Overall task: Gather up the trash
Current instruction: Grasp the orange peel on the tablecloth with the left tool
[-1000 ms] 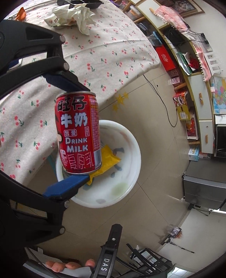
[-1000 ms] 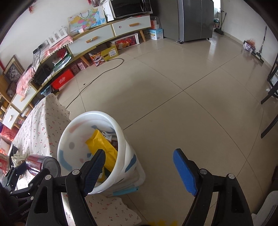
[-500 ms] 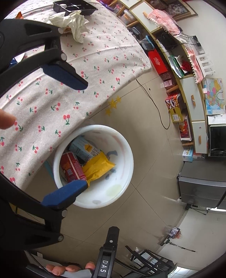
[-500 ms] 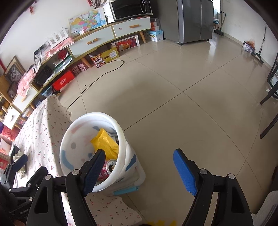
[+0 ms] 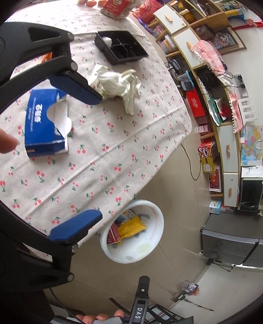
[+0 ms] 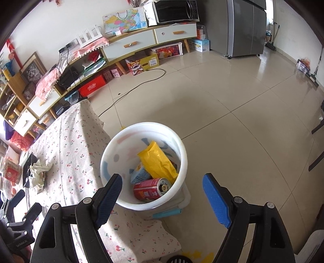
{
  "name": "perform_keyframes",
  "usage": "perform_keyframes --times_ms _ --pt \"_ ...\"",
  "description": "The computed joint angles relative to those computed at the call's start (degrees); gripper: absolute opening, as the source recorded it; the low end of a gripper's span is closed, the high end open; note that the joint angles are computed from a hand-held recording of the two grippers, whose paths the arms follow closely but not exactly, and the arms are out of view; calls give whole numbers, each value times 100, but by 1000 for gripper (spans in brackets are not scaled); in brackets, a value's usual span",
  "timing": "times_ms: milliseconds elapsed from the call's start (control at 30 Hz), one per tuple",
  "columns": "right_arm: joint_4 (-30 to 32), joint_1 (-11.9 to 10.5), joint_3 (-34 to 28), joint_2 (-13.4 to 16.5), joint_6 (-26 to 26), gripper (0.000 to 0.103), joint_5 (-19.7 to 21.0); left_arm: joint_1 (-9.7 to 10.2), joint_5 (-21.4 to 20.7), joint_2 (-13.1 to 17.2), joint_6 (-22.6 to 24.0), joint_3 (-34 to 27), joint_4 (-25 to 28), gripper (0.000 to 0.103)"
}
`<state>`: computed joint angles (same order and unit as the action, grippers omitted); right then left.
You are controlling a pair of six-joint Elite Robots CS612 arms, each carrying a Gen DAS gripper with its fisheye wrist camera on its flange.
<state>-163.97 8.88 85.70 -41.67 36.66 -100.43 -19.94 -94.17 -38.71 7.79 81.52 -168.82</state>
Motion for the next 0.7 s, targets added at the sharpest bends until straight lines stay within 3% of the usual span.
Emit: perform_keyframes --times_ms 300,600,700 --pt "319 260 -466 179 -280 84 159 446 232 -124 -177 103 344 103" --pt "841 524 -1134 494 -643 84 325 854 275 -16 -556 -171 1080 103" --pt "980 600 -1339 596 -734 84 412 956 223 43 -445 -269 1311 102"
